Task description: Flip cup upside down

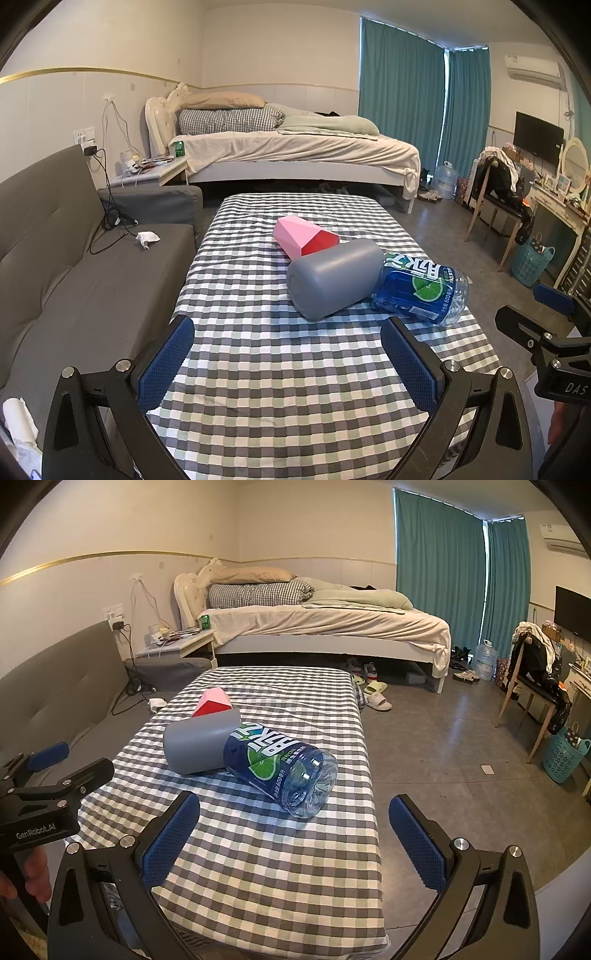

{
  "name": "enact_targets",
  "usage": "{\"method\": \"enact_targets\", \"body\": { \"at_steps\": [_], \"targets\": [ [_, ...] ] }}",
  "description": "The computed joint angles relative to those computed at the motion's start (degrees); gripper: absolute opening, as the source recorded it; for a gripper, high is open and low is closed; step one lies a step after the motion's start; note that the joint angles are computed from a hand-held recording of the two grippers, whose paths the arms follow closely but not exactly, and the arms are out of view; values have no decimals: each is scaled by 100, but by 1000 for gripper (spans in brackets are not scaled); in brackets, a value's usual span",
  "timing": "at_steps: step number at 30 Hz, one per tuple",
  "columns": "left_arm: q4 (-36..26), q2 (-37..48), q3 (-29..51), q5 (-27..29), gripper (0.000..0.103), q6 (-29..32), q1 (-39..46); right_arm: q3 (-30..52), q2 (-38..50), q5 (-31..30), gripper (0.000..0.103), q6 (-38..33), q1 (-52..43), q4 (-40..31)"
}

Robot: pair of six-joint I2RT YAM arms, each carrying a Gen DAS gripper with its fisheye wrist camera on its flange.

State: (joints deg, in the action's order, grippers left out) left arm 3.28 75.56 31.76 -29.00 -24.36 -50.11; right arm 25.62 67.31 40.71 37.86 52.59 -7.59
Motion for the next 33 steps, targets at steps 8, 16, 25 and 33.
{"method": "enact_targets", "body": {
  "at_steps": [8, 16, 25, 33],
  "targets": [
    [30, 23, -9, -17, 103, 7, -12, 26, 6, -38, 103, -17, -4, -29],
    [24, 41, 7, -35, 103, 4, -42, 13, -54, 5, 103, -63, 52, 11],
    [23, 48, 11, -31, 103, -10, -39, -12, -98, 30, 103, -160, 77, 99],
    [76, 74, 8, 36, 103, 0, 44, -23, -55, -30, 103, -181, 59, 172]
  ]
}}
